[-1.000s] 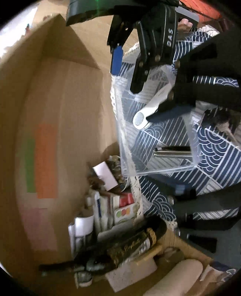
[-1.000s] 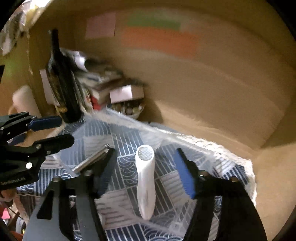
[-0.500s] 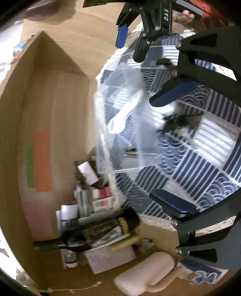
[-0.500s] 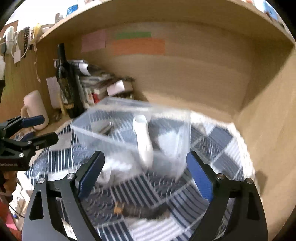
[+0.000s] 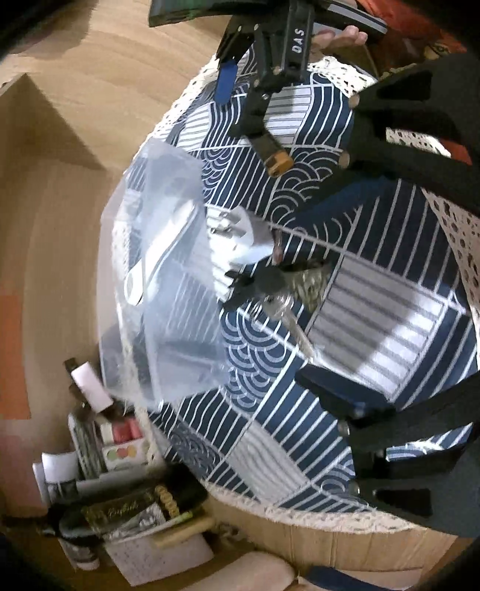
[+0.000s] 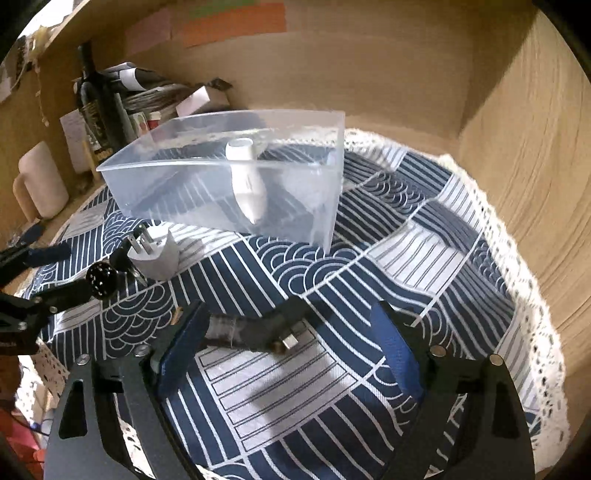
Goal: Organize rigid objects
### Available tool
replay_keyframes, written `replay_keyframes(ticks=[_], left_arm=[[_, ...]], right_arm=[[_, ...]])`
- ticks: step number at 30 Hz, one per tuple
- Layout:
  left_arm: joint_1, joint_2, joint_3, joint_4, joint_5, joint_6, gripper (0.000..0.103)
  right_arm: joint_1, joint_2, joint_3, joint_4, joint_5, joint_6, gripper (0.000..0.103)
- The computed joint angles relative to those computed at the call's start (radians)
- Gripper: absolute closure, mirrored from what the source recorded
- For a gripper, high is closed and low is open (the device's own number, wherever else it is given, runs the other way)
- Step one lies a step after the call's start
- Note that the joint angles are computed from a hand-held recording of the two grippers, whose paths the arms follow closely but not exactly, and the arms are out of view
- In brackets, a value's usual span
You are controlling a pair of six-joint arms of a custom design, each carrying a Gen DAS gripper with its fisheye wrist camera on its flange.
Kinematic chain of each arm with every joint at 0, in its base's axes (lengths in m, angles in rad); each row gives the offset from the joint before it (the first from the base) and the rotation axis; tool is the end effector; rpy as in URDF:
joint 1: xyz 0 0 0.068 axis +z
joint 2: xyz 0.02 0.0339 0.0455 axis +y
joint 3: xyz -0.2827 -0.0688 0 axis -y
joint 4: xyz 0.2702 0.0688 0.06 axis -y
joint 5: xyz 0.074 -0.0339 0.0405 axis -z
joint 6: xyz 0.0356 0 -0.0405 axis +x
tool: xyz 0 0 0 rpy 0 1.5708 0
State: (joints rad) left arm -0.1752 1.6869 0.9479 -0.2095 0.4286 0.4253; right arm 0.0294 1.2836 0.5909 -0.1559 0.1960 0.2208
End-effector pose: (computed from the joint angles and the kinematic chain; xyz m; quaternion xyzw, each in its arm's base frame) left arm 0.3469 -0.0764 0.1702 0.3373 0.8693 -0.1636 0.3221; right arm 0.2583 0.0007 0.1765 0.1234 0.9235 -0.0469 0.3603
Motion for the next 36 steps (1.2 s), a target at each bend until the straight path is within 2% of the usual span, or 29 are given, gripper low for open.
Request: replay_keyframes(ticks=[3, 5, 7, 9, 10, 12, 13, 19, 21, 23, 32, 34, 36], left_arm=[[-0.023, 0.013, 0.003, 0.003, -0.014, -0.006, 0.030], [-0.040, 0.026, 0.008, 0.007, -0.034, -0.013, 0.034], [-0.053, 0.040, 0.011, 0.017, -0.055, -0.024, 0.042], [-0.063, 0.059, 0.017, 0.022, -0.077, -0.034, 0.054], [-0.063, 0.064, 0.015, 0.032, -0.078, -0.038, 0.055], [-0.061, 0.055, -0.002, 0.059, -0.080, -0.044, 0.067], [-0.058, 0.054, -0.002, 0.056, -0.072, -0.042, 0.067], [-0.029, 0.031, -0.018, 0.049, -0.033, -0.039, 0.067], [-0.019, 0.009, -0.029, 0.056, -0.025, -0.039, 0.067], [-0.009, -0.014, -0.032, 0.056, -0.010, -0.043, 0.067], [0.026, -0.079, -0.008, 0.074, 0.043, -0.077, 0.068], [0.028, -0.078, 0.003, 0.078, 0.046, -0.089, 0.067], [0.036, -0.072, 0.019, 0.075, 0.056, -0.100, 0.067]], right_arm=[[-0.020, 0.014, 0.002, 0.006, -0.036, -0.006, 0.034], [-0.025, 0.028, 0.003, 0.010, -0.051, -0.006, 0.039], [-0.029, 0.052, 0.009, 0.016, -0.064, -0.002, 0.044], [-0.040, 0.059, 0.005, 0.034, -0.087, 0.005, 0.049], [-0.044, 0.061, 0.003, 0.040, -0.097, 0.008, 0.052], [-0.057, 0.062, 0.001, 0.046, -0.129, 0.010, 0.068], [-0.064, 0.062, -0.001, 0.048, -0.147, 0.011, 0.072], [-0.041, 0.046, -0.015, 0.060, -0.099, 0.013, 0.072], [-0.034, 0.026, -0.017, 0.054, -0.089, 0.018, 0.084], [-0.039, 0.006, -0.011, 0.045, -0.096, 0.012, 0.092], [-0.026, -0.011, 0.012, 0.021, -0.040, 0.006, 0.092], [-0.037, 0.012, 0.031, -0.001, -0.069, 0.009, 0.084], [-0.043, 0.026, 0.033, 0.005, -0.086, 0.013, 0.063]])
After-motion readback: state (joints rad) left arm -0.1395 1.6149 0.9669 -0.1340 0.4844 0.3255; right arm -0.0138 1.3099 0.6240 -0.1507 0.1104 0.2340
